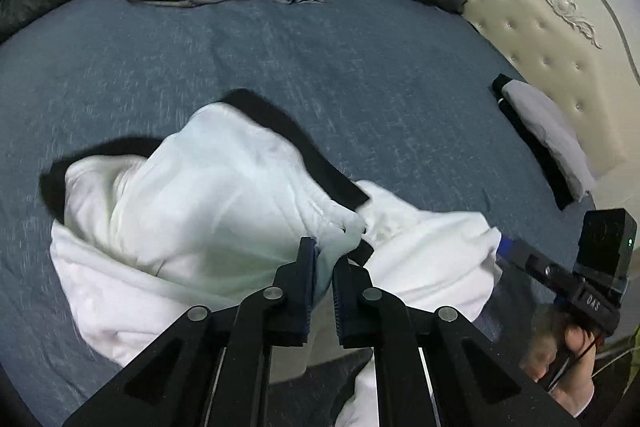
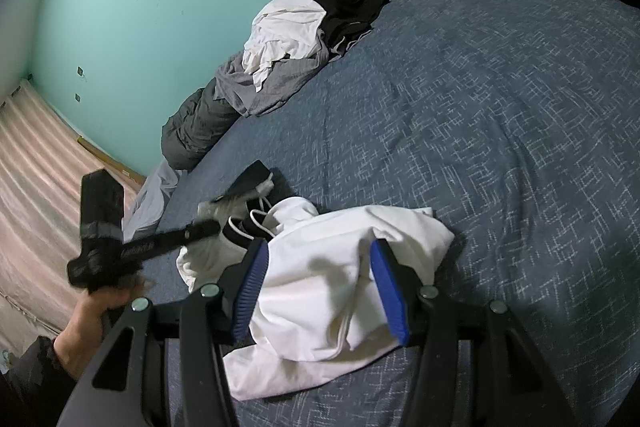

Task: Fold clothes
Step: 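Spread the white garment with the left gripper while the right gripper grasps its black-trimmed edge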

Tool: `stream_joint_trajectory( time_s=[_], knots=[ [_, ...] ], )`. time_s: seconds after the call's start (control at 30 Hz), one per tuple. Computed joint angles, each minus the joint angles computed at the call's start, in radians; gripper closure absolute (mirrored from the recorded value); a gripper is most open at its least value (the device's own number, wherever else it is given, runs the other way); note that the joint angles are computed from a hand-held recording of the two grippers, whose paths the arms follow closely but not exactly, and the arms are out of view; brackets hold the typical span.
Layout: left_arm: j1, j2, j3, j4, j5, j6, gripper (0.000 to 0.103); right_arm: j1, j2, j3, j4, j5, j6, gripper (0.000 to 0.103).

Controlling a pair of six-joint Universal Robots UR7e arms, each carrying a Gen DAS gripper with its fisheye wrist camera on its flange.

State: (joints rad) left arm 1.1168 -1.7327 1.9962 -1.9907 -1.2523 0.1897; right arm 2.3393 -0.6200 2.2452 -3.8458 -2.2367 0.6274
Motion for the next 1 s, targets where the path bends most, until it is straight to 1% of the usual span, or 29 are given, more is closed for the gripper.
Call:
stream_joint_trajectory(
  time_s=[0.07,0.1,0.17,0.23,0.3,0.47,0.57,0.67,0.7,0.77,0.83,1.0],
  knots=[
    [0.009,-0.015,-0.007,0.002,-0.003,-0.015,0.043,-0.002,0.000,-0.001,0.004,-0.002,0.000,0.049],
    [0.017,-0.024,-0.016,0.000,-0.014,-0.020,0.039,-0.003,0.001,-0.002,0.007,-0.003,0.001,0.049],
    [0.029,-0.040,-0.044,-0.013,-0.009,-0.019,0.038,-0.006,0.001,-0.002,0.009,-0.004,-0.001,0.049],
    [0.036,-0.041,-0.069,-0.035,0.025,0.001,0.037,-0.007,0.003,-0.005,0.013,-0.007,-0.001,0.049],
    [0.046,-0.028,-0.089,-0.072,0.068,0.021,0.035,-0.006,0.003,-0.009,0.022,-0.009,-0.001,0.049],
    [0.106,0.060,-0.150,-0.179,0.174,0.074,0.034,-0.002,-0.003,-0.018,0.046,-0.015,-0.004,0.048],
    [0.138,0.111,-0.192,-0.195,0.190,0.112,0.034,-0.003,-0.009,-0.027,0.067,-0.012,0.006,0.045],
    [0.155,0.162,-0.220,-0.205,0.204,0.162,0.034,-0.005,-0.009,-0.045,0.095,-0.010,0.023,0.042],
    [0.161,0.177,-0.230,-0.195,0.197,0.171,0.034,-0.009,-0.012,-0.055,0.120,-0.007,0.031,0.039],
    [0.174,0.201,-0.246,-0.174,0.183,0.184,0.034,-0.021,-0.021,-0.079,0.189,0.001,0.046,0.039],
    [0.185,0.218,-0.256,-0.164,0.168,0.196,0.034,-0.041,-0.040,-0.117,0.286,0.022,0.049,0.039],
    [0.195,0.247,-0.252,-0.158,0.164,0.227,0.035,-0.116,-0.064,-0.269,0.550,0.136,0.007,0.038]
  ],
)
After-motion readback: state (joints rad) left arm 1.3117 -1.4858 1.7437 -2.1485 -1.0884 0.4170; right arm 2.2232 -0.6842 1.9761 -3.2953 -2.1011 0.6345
